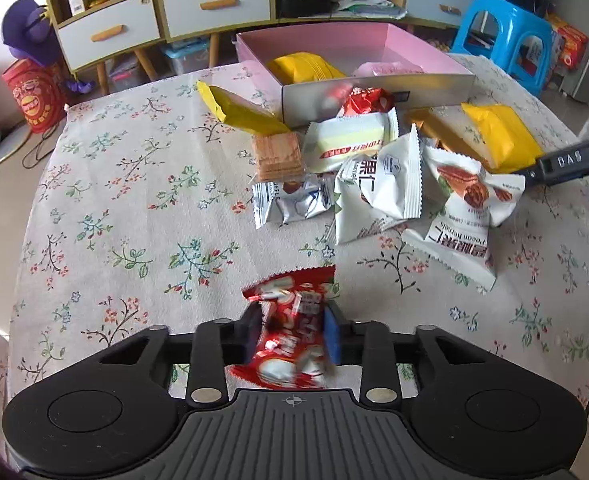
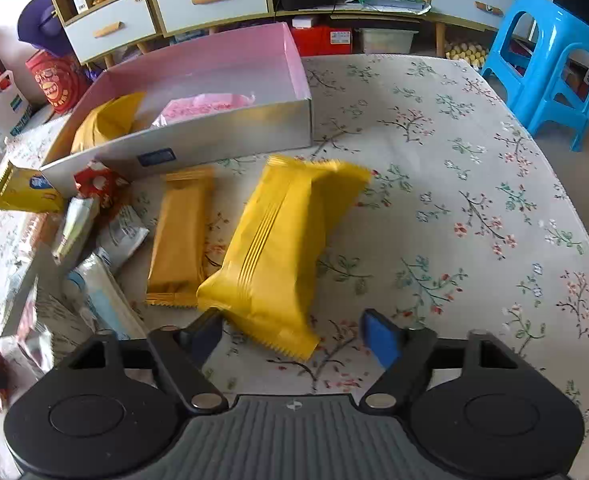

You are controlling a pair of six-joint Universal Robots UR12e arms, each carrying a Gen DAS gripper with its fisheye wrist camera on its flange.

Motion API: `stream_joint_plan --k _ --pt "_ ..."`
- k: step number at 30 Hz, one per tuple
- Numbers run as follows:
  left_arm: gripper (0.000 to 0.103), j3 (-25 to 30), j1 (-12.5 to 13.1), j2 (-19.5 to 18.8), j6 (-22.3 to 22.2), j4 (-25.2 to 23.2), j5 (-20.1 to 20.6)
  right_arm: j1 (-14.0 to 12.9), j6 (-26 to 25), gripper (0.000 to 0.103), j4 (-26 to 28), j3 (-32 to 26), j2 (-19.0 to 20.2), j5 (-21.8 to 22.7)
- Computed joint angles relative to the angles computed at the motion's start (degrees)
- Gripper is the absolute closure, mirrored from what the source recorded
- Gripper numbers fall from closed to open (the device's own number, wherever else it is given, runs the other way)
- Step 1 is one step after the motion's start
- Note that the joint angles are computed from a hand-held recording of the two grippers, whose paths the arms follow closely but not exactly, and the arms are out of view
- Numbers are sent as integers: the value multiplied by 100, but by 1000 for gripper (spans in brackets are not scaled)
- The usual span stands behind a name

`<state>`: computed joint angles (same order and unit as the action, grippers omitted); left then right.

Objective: Organize snacks
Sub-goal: 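Grasp the red candy packet with the left gripper while the right gripper approaches the large yellow bag, then grasp the large yellow bag with the right gripper while the left gripper lifts the red packet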

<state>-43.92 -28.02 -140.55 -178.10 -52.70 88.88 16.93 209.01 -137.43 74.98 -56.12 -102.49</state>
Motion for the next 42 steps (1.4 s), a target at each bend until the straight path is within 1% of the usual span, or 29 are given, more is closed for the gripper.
stream_joint_plan --k 1,2,4,5,7,9,10,12,14,15,16,17,18,19,22,24,26,28,30,31,32,34,36,38,42 --pt "76 7 -3 -5 -31 7 16 8 -57 50 -1 6 -5 -57" --pt "76 22 -7 -17 -62 17 31 15 -115 53 -5 15 -11 -103" --pt "79 32 -8 -26 -113 28 30 20 -208 68 -6 3 -6 -163" --pt "79 38 -11 -32 -145 33 36 17 -238 72 -21 12 -12 -177" --pt "80 40 -11 -33 -175 41 39 4 -276 86 -59 26 -22 -157" --pt "81 29 -9 -26 -195 53 24 -14 -268 95 -74 36 -35 -95" --pt "81 27 -7 -24 -203 52 12 -26 -261 98 -75 44 -45 -51" --pt "81 15 -6 -16 -234 63 7 -38 -256 98 -70 54 -61 0" --pt "81 13 -1 -12 -266 74 -12 -46 -304 95 -75 62 -71 36" --pt "81 19 3 -14 -287 77 -28 -56 -358 87 -94 71 -78 86" --pt "81 27 4 -18 -308 77 -36 -60 -407 70 -97 73 -82 112" --pt "81 37 2 -22 -330 79 -35 -59 -451 59 -123 78 -84 117" --pt "81 50 1 -29 -347 82 -30 -50 -499 40 -182 87 -84 67" --pt "81 65 0 -37 -359 84 -28 -33 -571 32 -271 97 -80 -22" --pt "81 102 -11 -58 -403 92 -21 -2 -908 31 -396 49 -25 -211" --pt "81 135 -20 -78 -427 91 -18 -5 -891 32 -413 -4 32 -281" --pt "81 164 -27 -95 -433 94 -28 -25 -882 37 -512 -27 83 -297" --pt "81 190 -34 -111 -437 100 -31 -35 -1024 47 -704 -29 145 -347" --pt "81 219 -41 -128 -438 105 -41 -46 -1170 53 -811 -37 190 -348" --pt "81 228 -44 -133 -435 115 -44 -50 -1209 59 -884 -27 198 -334" --pt "81 236 -47 -138 -437 133 -43 -38 -1254 62 -960 -29 210 -396" --pt "81 245 -50 -140 -460 161 -39 -25 -1338 72 -1007 -45 206 -417" --pt "81 260 -53 -143 -499 190 -35 -26 -1294 74 -994 -55 184 -345" --pt "81 277 -52 -141 -540 243 -45 -21 -1191 75 -875 -77 161 -312" --pt "81 344 -62 -153 -639 416 -25 -25 -875 75 -705 -117 96 -180"
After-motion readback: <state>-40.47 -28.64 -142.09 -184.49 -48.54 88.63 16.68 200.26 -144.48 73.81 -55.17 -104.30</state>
